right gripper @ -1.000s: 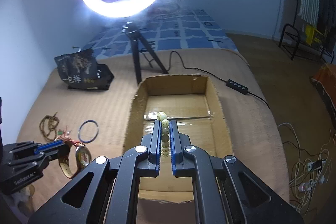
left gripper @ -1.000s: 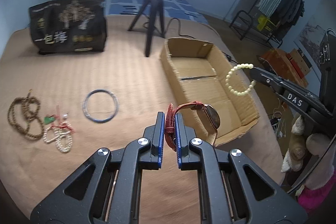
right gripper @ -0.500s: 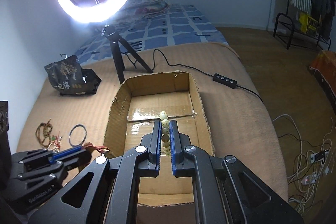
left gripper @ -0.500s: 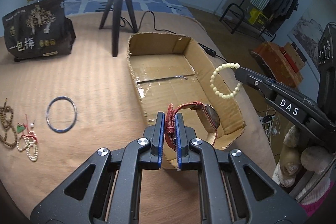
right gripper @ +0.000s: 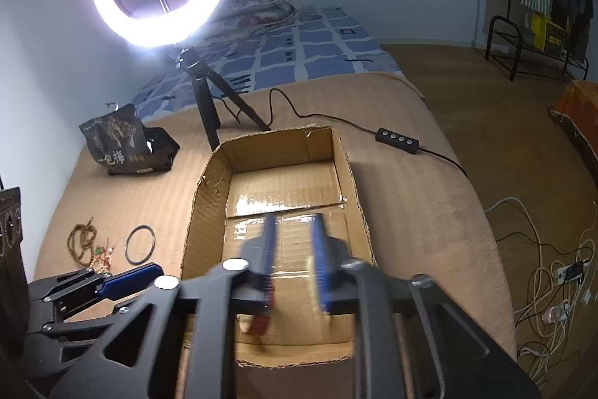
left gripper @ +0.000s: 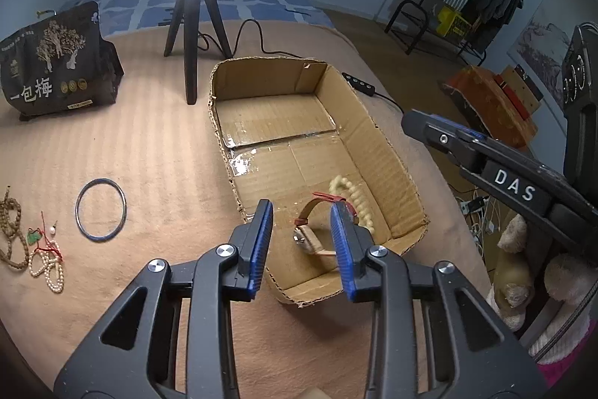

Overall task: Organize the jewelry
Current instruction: 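Carry the watch and bracelet into the cardboard box and open both tools, then lift both open tools out of the box back toward the jewelry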

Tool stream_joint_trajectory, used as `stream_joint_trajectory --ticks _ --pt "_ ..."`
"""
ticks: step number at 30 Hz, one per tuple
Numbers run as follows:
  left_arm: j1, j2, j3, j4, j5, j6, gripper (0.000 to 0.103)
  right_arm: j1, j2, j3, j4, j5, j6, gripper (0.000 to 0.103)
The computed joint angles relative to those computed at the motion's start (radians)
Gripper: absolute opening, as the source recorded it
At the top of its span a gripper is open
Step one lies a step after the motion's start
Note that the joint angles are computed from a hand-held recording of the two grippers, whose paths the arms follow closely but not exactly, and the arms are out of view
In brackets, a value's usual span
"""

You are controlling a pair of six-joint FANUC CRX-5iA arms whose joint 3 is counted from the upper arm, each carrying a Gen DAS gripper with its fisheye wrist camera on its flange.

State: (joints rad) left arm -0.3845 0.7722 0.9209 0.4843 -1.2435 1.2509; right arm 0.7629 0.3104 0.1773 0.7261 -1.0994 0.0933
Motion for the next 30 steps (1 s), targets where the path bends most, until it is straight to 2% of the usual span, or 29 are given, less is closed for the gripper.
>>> stream_joint_trajectory --ticks 2,9,22,25,26,28,30 --pt "0.002 -0.007 -0.010 -0.002 0.005 -0.001 0.032 0.003 0.002 -0.001 0.017 -0.006 -0.013 0.038" --pt "0.011 -0.035 -0.047 -0.017 0.024 -0.008 0.032 0.006 0.009 0.012 0.018 -0.021 -0.018 0.038" --pt "0.035 -0.142 -0.176 -0.025 0.133 -0.065 0.032 0.032 0.030 0.057 0.041 -0.063 -0.021 0.046" --pt "0.045 -0.175 -0.216 -0.021 0.161 -0.093 0.032 0.046 0.044 0.081 0.060 -0.081 -0.017 0.057" --pt "0.049 -0.185 -0.228 -0.021 0.171 -0.101 0.033 0.050 0.047 0.088 0.066 -0.086 -0.015 0.060" --pt "0.061 -0.208 -0.257 -0.016 0.192 -0.118 0.046 0.060 0.061 0.112 0.079 -0.103 -0.007 0.060" --pt "0.071 -0.227 -0.283 -0.009 0.212 -0.133 0.051 0.066 0.073 0.131 0.088 -0.114 -0.003 0.065"
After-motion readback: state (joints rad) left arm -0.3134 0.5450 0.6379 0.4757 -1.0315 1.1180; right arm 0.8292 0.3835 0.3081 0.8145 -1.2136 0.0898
